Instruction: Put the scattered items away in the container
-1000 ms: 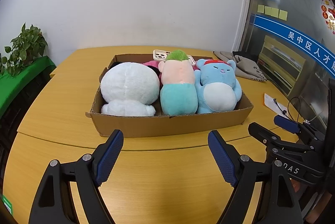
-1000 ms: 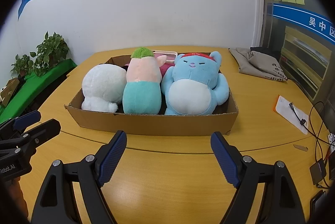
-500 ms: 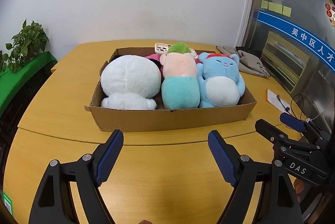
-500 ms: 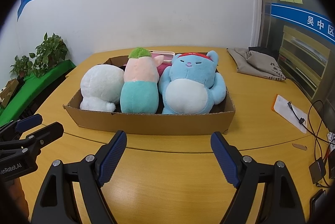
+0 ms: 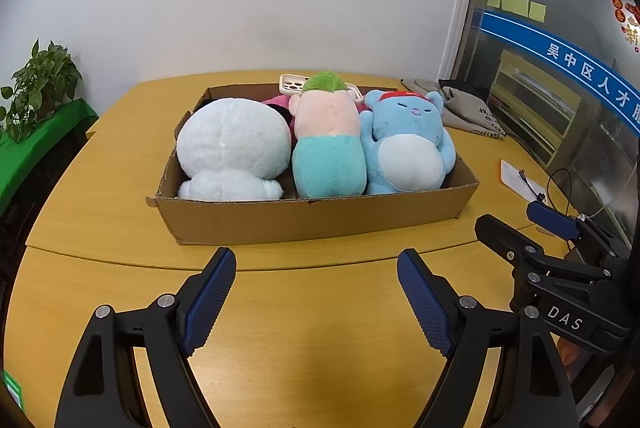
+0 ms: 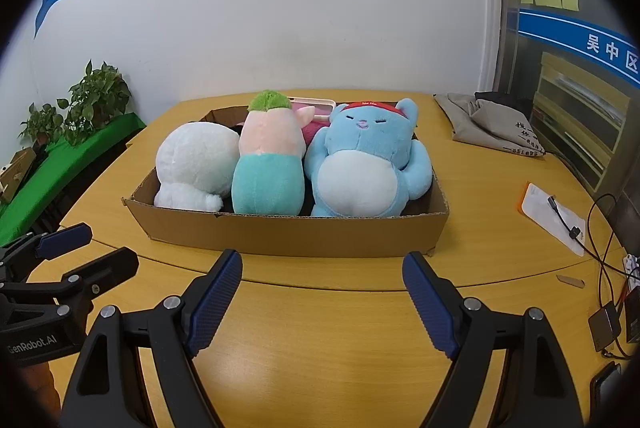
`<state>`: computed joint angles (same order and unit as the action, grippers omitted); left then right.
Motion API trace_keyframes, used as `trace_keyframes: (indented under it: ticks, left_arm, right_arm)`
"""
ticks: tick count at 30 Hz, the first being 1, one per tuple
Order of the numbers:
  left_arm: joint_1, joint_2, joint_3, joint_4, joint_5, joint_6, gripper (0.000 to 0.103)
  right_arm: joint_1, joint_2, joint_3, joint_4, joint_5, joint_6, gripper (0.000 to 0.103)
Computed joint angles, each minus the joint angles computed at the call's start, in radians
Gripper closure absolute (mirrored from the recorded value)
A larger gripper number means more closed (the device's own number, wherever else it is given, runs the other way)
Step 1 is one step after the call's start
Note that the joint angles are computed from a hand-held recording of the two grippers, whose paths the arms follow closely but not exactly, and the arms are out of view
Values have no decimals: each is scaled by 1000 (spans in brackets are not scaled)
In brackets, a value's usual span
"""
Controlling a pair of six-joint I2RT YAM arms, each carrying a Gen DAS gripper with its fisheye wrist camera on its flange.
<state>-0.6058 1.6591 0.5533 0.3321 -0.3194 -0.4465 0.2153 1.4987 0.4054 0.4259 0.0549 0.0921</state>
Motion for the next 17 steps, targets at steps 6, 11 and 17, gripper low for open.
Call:
trace_keyframes:
  ticks: [6, 11, 17]
  left_arm:
    - [-11, 3, -3, 4, -4, 6, 17]
    - [-5, -4, -15, 13, 9, -1, 17]
    - [-18, -22, -37, 24, -40, -28, 7]
  right_arm:
    - [13, -5, -9, 8, 4, 0, 21]
    - [22, -11, -15, 6, 6, 1, 21]
    - [26, -14, -13, -5, 9, 3, 21]
